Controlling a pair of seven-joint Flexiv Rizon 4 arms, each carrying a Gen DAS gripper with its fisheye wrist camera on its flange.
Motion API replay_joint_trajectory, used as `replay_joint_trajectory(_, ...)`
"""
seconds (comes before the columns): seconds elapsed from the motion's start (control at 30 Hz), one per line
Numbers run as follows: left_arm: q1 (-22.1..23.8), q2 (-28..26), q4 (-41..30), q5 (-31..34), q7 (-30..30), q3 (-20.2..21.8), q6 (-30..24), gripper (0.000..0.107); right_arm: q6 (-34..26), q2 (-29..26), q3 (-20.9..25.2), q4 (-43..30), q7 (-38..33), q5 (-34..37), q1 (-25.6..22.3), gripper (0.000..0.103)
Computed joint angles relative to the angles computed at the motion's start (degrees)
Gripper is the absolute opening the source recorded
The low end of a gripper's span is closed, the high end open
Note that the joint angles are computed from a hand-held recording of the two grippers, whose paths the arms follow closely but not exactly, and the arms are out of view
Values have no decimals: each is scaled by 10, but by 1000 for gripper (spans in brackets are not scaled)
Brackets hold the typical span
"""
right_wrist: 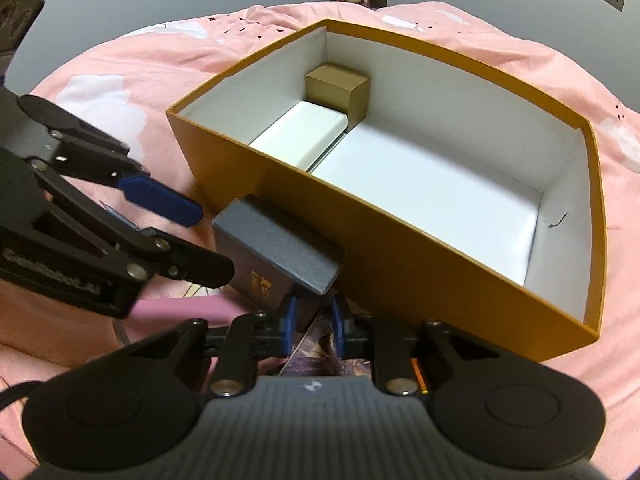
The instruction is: Organize objects
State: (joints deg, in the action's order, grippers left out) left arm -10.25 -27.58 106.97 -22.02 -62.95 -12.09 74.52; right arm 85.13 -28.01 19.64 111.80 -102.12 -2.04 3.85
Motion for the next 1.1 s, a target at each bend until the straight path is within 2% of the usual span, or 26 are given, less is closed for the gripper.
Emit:
replay_joint_trajectory(0.1, 0, -13, -11, 9, 11, 0, -4, 62, -4, 8, -34, 8, 22, -14, 26, 20)
replay_joint_trajectory(0.23, 20, -23, -4, -11, 49, -33, 16, 67, -14, 20, -71, 20, 56, -33, 46, 21)
replay_joint_trajectory(0.43, 2, -39, -17, 10, 53, -20, 38, 73, -51, 30, -57, 20, 52, -24, 20, 22)
replay_joint_trajectory(0.5, -11, -42, -24, 21, 40, -7, 37, 76, -71, 32, -44, 14, 43, -9, 8, 36)
replay_joint_trajectory(0.6, -31, -44, -30, 41, 12, 16, 40, 79, -126, 29, 4, -16, 2, 55, -30, 44)
replay_joint_trajectory(0.7, -34, -43, -31, 50, -7, 20, 36, 72, -177, 27, 8, -40, -12, 103, -30, 53)
replay_joint_trajectory(0.8, -24, -37, -26, 50, -10, 12, 31, 63, -210, 23, -17, -57, 7, 126, -12, 57)
replay_joint_trajectory(0.97, -23, -15, -7, 63, -8, 14, 27, 42, -259, 10, -27, -94, 14, 175, -13, 60)
replay_joint_trajectory(1.1, 7, 5, 13, 35, 34, -22, 12, 41, -297, 0, -29, -118, 4, 203, -13, 68)
